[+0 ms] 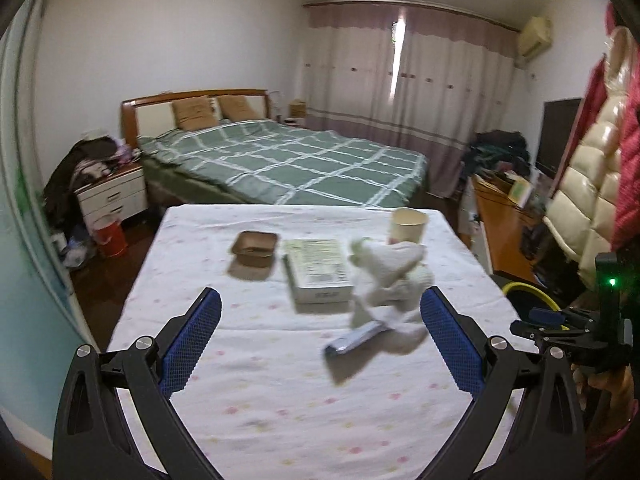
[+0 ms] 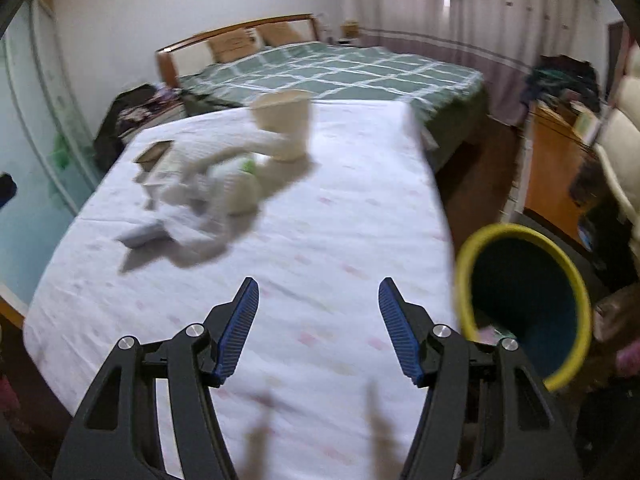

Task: Collect trash
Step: 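Grasp the white cloth with the right tool and lift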

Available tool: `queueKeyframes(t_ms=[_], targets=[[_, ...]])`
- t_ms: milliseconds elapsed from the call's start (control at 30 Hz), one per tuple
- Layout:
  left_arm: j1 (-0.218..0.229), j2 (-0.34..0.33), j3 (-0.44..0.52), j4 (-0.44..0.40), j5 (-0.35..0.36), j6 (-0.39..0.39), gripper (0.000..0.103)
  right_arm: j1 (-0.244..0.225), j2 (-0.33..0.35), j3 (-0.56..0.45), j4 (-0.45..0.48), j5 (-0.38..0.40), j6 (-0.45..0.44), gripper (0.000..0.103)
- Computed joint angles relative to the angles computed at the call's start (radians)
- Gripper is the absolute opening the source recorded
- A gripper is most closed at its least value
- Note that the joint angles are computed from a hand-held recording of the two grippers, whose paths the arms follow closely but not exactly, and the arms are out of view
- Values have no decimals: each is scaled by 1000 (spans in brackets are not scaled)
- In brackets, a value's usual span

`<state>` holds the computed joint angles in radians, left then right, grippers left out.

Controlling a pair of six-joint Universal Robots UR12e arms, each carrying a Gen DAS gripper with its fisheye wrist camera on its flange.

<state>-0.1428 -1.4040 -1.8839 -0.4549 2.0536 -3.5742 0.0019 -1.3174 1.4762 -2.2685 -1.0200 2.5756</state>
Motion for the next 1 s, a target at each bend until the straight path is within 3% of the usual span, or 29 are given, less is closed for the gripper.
queueKeyframes(t_ms=[167, 400, 667, 833, 933, 1000], targets=[[32, 20, -29, 8, -17, -25, 98, 56, 32, -53, 44, 32, -27, 60], [54, 21, -50, 3, -37, -47, 98, 141, 107, -130, -31, -56, -15, 60], [70, 16, -66, 14, -65, -65, 98, 190, 138, -167, -71, -92, -53, 60], [73, 12, -68, 18, -74, -67, 98, 221, 145, -164, -103, -161, -92, 59], [73, 11, -69, 21, -77, -72, 98, 234, 151, -160, -124, -206, -106, 49], [74, 13, -73, 24, -75, -77, 98, 236, 152, -155, -150, -223, -99, 25]])
